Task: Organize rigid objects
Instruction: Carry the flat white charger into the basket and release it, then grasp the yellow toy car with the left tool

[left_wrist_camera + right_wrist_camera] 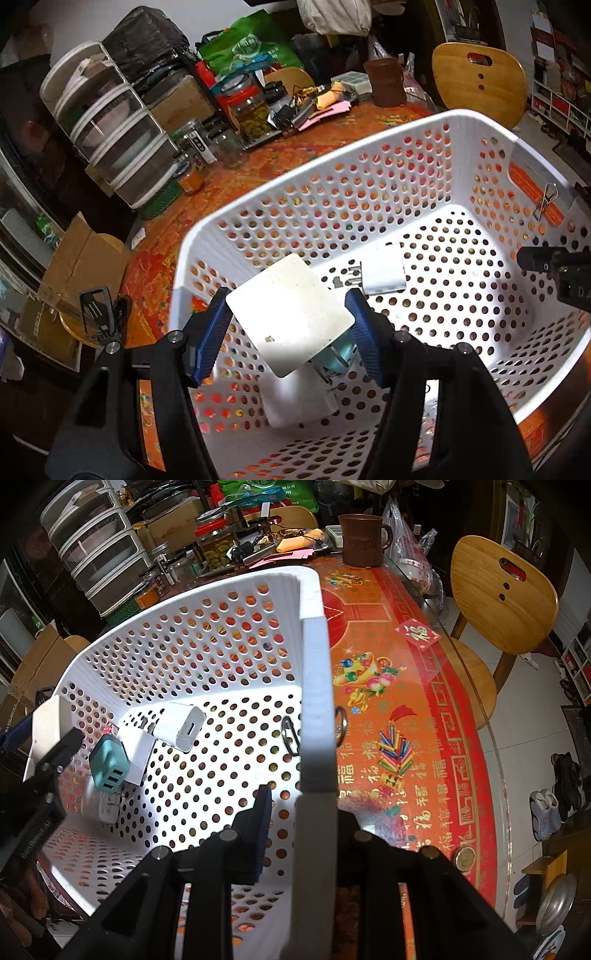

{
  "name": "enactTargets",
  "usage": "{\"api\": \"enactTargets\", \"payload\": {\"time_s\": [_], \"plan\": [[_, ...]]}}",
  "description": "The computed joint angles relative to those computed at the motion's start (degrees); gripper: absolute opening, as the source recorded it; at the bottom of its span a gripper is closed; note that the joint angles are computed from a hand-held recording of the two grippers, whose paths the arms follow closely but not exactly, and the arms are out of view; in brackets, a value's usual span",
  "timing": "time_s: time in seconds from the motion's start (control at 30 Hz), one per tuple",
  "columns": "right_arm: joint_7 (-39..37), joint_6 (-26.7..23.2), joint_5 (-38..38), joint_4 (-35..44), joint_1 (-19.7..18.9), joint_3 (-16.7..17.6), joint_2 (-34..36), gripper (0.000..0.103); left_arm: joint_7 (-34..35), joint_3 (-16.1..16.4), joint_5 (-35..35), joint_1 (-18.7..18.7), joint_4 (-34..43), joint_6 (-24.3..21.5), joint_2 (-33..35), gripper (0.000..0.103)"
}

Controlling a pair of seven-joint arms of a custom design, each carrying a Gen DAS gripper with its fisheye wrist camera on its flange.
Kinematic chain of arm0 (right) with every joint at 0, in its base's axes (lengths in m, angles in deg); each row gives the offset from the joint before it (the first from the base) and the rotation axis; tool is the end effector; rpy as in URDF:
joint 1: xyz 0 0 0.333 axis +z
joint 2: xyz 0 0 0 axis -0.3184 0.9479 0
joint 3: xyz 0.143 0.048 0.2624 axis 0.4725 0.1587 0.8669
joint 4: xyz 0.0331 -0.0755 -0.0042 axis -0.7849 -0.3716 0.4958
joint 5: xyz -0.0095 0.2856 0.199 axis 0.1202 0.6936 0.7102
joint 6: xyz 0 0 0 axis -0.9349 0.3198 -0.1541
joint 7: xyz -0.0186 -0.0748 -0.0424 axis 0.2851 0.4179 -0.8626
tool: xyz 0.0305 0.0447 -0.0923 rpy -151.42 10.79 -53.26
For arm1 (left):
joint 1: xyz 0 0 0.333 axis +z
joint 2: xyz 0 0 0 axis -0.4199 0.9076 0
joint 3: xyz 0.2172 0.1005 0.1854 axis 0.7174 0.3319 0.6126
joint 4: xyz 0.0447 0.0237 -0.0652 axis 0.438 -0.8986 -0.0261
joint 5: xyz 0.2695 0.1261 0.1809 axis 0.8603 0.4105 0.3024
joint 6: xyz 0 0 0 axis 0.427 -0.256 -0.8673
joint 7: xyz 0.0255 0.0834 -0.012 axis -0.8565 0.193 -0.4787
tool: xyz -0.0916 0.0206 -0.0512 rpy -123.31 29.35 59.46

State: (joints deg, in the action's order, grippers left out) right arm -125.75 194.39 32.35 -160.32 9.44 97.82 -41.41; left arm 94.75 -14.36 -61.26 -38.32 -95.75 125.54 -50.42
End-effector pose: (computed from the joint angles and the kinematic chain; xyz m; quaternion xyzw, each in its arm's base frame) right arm 0.3635 0.3066 0.5197 -0.4044 0.8839 -0.1679 0.1644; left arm 0.5098 -0.2491 0.5342 -0.2574 0.8890 -0.2501 0.2844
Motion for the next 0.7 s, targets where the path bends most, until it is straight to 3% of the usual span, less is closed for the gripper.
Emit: {"api": "enactTargets", "payload": {"time_s": [0.13,0.17,0.23,0.3,0.33,0.4,0.5,0.6,0.63,0.7], "plan": [[0.0,0.0,0.0,-0.1,0.0,0.0,-0.1,0.026,3.0,-0.3,-3.9,0.0,1.1,-2.1,1.1,0.061],[0.2,0.1,0.0,-0.2,0.1,0.1,-0.1,0.026,6.5,-0.7,-8.3,0.3,2.2,-4.5,1.4,0.061],[0.3,0.1,-0.1,-0.3,0.1,0.1,-0.2,0.026,11.5,-1.0,-14.6,0.9,3.5,-7.5,1.5,0.069],[0.4,0.1,0.0,-0.3,0.1,0.1,-0.1,0.026,16.9,-0.8,-22.1,1.9,3.7,-7.7,0.3,0.094],[0.5,0.1,0.0,-0.3,0.1,0.1,-0.1,0.026,20.1,-0.5,-26.9,2.4,3.7,-7.5,-0.4,0.100],[0.3,0.1,-0.1,-0.3,0.1,0.1,-0.1,0.026,27.2,1.1,-37.5,4.2,6.4,-12.2,-1.5,0.102],[0.1,0.0,0.0,-0.3,0.2,0.1,-0.1,0.026,31.5,3.6,-45.2,6.7,9.8,-15.1,-1.9,0.102],[0.4,0.1,-0.1,-0.5,0.3,0.2,-0.2,0.026,29.7,5.4,-45.0,9.4,14.4,-12.8,0.9,0.102],[0.3,0.0,0.0,-0.5,0.3,0.2,-0.1,0.026,25.7,6.1,-40.5,10.3,18.1,-12.7,4.4,0.102],[0.4,0.0,-0.1,-0.5,0.3,0.2,-0.1,0.026,19.3,6.8,-33.3,11.7,25.1,-16.5,10.5,0.102]]}}
